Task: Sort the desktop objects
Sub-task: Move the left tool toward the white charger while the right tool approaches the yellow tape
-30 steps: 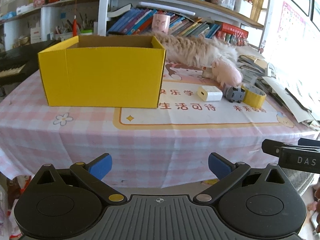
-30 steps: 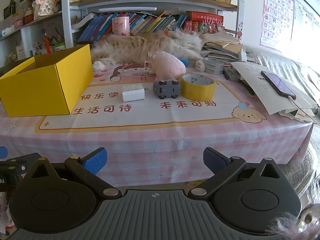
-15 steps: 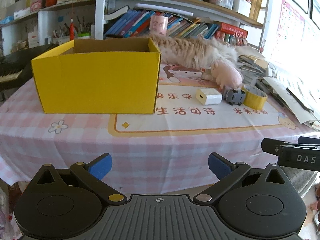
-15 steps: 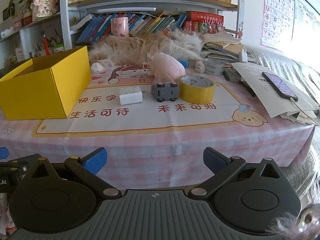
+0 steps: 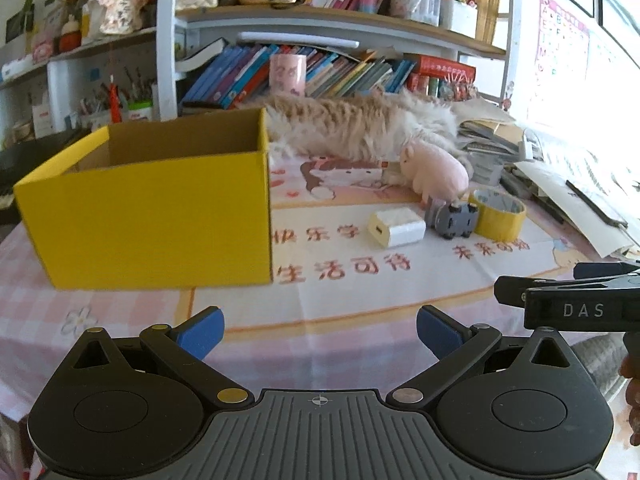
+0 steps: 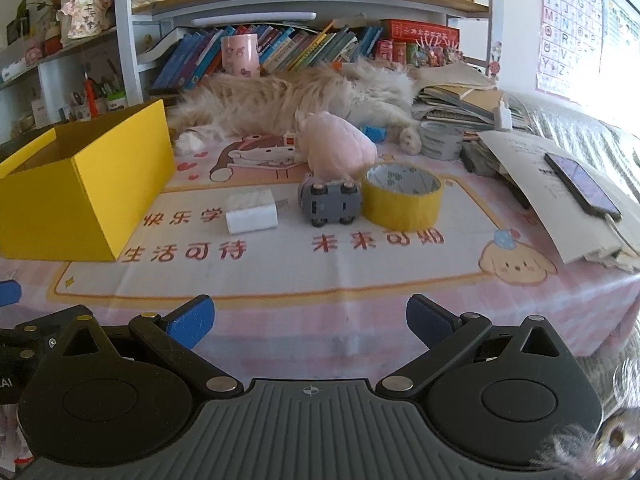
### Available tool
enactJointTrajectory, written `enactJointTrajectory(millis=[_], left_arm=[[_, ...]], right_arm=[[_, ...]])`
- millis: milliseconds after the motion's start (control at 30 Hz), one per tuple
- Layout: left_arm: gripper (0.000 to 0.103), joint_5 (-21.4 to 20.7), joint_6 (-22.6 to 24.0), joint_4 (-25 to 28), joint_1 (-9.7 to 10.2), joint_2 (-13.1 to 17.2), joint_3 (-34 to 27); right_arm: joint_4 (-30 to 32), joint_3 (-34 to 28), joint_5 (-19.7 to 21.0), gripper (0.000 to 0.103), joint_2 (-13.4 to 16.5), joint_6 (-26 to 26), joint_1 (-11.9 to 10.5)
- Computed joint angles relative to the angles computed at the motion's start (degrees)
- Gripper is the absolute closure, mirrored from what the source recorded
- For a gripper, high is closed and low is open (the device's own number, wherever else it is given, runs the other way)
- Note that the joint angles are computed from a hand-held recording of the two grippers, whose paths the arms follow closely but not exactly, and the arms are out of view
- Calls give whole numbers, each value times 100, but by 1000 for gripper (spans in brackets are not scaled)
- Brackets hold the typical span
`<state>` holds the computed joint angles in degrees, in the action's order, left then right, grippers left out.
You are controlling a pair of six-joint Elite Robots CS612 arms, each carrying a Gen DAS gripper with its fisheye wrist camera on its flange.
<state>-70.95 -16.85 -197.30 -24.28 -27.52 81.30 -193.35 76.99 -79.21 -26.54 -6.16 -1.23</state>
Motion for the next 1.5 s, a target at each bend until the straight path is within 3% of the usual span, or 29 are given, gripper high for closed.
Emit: enactJointTrajectory(millis=[333, 767, 1200, 1500], left_arm=[[0, 131, 258, 570, -93, 226, -665], [0, 335, 97, 1476, -207, 554, -1563], [0, 704, -181, 2380, -245, 843, -2343], [0, 562, -278, 2951, -196, 992, -2770]], right_arm=[[479, -673, 220, 0, 231, -108, -155], [1250, -1569, 502, 0, 583, -346, -372], [2233, -2595, 626, 0, 1031, -714, -442], [3027, -3400, 355, 0, 1387, -900, -391]])
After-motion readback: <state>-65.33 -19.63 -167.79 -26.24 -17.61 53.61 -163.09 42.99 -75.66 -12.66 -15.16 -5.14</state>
